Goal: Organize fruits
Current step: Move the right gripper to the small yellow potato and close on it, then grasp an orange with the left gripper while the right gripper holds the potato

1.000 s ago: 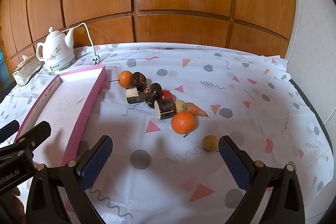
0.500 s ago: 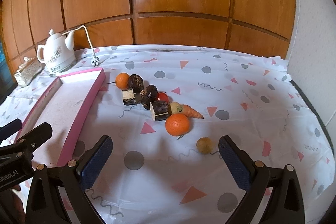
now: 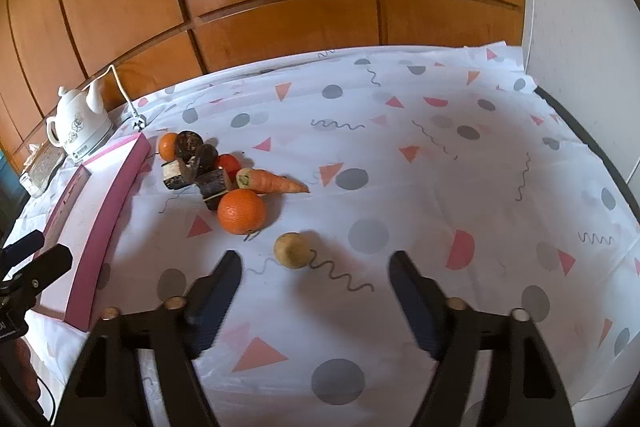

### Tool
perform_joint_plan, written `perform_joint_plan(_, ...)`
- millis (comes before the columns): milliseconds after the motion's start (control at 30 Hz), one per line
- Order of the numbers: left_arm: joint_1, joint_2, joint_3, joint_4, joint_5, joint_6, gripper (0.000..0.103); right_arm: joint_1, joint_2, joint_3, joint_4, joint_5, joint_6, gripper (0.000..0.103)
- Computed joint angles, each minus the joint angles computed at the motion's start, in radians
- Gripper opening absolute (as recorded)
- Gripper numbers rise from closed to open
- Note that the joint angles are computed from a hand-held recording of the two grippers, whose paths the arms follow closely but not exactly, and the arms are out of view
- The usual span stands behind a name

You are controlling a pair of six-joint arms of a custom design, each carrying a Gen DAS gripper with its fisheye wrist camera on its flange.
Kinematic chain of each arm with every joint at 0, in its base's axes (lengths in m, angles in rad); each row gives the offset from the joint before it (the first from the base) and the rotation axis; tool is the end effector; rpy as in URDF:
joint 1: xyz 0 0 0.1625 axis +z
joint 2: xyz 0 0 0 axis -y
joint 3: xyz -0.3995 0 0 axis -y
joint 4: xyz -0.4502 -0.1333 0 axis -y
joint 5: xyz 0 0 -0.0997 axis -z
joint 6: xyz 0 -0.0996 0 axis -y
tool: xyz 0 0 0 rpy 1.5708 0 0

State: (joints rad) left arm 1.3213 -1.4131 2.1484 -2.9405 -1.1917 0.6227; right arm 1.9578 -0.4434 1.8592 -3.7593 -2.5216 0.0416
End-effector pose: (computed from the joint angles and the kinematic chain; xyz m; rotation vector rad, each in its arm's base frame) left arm 0.0336 -0.5573 0.2396 0.9365 2.3917 -0.7357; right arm 0.2530 -0.4823 -0.0828 -0.0737 -2.1857 1.0852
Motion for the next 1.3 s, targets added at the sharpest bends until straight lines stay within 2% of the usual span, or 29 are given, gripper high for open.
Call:
perform_joint_plan(100, -0.006, 0.024, -0.018, 0.039, -0.005, -0.01, 0.103, -0.007, 0.001, 0.002, 0.01, 0.003, -0.005, 0.056)
perform_joint_plan(167, -0.006, 0.037, -0.029, 0.053, -0.018, -0.015, 0.099, -0.012, 0.004, 0.003, 0.013, 0.013, -0.012, 0.051)
perform_joint_plan(233, -0.008, 0.056, -0.045, 0.086, -0.031, -0.024, 0.091, -0.014, 0.011, -0.003, 0.016, 0.016, -0.026, 0.05)
perform_joint_plan(300, -0.008, 0.074, -0.06, 0.117, -0.053, -0.035, 0.082, -0.019, 0.016, -0.008, 0.012, 0.027, -0.045, 0.039)
perform_joint_plan(367, -0.01, 0.095, -0.074, 0.14, -0.07, -0.043, 0.078, -0.026, 0.02, -0.015, 0.008, 0.042, -0.072, 0.035)
perform_joint_plan(533, -0.005, 0.123, -0.1, 0.194, -0.128, -0.066, 0.07, -0.045, 0.015, -0.019, 0.017, 0.119, -0.132, 0.035)
perform_joint_plan(767, 0.003, 0.163, -0.149, 0.277, -0.171, -0.095, 0.058, -0.073, 0.023, -0.048, 0.063, 0.135, -0.185, 0.034)
perform_joint_plan(833, 0.004, 0.177, -0.167, 0.305, -0.183, -0.111, 0.053, -0.08, 0.023, -0.05, 0.068, 0.141, -0.199, 0.026)
perform_joint_plan(967, -0.002, 0.205, -0.182, 0.318, -0.183, -0.125, 0.051, -0.081, 0.021, -0.041, 0.058, 0.148, -0.22, 0.025)
perform_joint_plan(1300, -0.023, 0.271, -0.215, 0.324, -0.18, -0.19, 0.051, -0.079, 0.011, -0.009, 0.043, 0.146, -0.203, 0.025)
